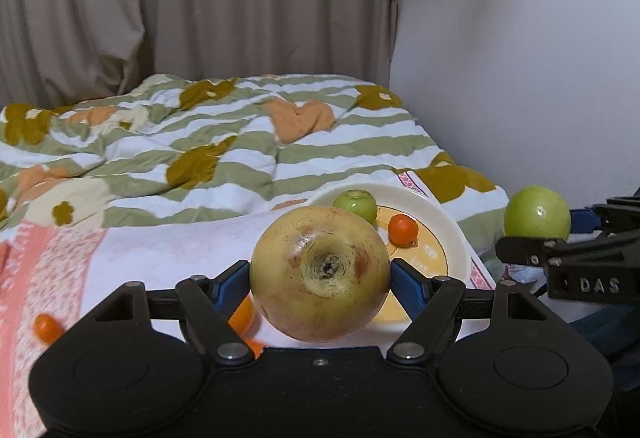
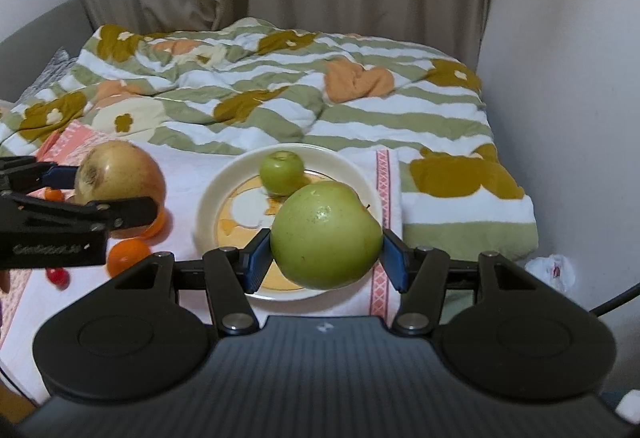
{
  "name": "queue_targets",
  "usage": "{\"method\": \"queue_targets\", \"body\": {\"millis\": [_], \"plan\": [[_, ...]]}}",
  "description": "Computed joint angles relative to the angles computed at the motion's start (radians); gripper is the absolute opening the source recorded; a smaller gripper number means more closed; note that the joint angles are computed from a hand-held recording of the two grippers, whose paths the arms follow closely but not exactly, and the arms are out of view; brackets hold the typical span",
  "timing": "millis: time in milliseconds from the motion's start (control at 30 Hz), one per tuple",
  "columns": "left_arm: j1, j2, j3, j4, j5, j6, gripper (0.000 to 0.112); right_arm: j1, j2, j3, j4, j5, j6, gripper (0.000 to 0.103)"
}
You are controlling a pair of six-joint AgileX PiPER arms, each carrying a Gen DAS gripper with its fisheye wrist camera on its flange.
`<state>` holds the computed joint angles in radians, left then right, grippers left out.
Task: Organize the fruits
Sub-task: 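Carry the yellowish apple and green apple to the cream bowl with both tools, then release the yellowish apple and green apple into the bowl, opening both tools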
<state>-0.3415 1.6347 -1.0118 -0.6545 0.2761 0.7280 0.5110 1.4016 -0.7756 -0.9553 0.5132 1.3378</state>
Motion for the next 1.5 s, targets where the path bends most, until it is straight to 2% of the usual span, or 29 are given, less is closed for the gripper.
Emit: {"method": "queue_targets", "body": {"millis": [367, 767, 833, 867, 933, 1067, 1267, 1500], "plan": [[-0.059, 0.336, -0.325, 0.181, 0.077, -0.107, 0.079, -0.158, 0.154, -0.067, 0.041, -0.106, -0.049, 0.073], [-0.093, 0.484, -0.48, 0.355, 0.129, -0.232, 0.08, -0.236, 0.23, -0.113, 0.111, -0.147, -0.118, 0.073], [-0.088, 0.46, -0.438, 0.271, 0.07, -0.142, 0.084, -0.236, 0.231, -0.115, 0.115, -0.147, -0.124, 0.073], [-0.088, 0.45, -0.428, 0.249, 0.059, -0.115, 0.096, -0.236, 0.231, -0.115, 0.111, -0.146, -0.118, 0.073], [-0.087, 0.43, -0.412, 0.222, 0.037, -0.08, 0.103, -0.239, 0.233, -0.118, 0.11, -0.15, -0.119, 0.073], [-0.079, 0.399, -0.386, 0.288, 0.033, -0.137, 0.103, -0.242, 0.23, -0.117, 0.108, -0.154, -0.12, 0.073], [-0.042, 0.328, -0.309, 0.278, 0.024, -0.152, 0.103, -0.238, 0.244, -0.132, 0.149, -0.175, -0.184, 0.073], [-0.002, 0.247, -0.203, 0.218, 0.017, -0.12, 0.103, -0.21, 0.316, -0.156, 0.117, -0.215, -0.239, 0.073]]}}
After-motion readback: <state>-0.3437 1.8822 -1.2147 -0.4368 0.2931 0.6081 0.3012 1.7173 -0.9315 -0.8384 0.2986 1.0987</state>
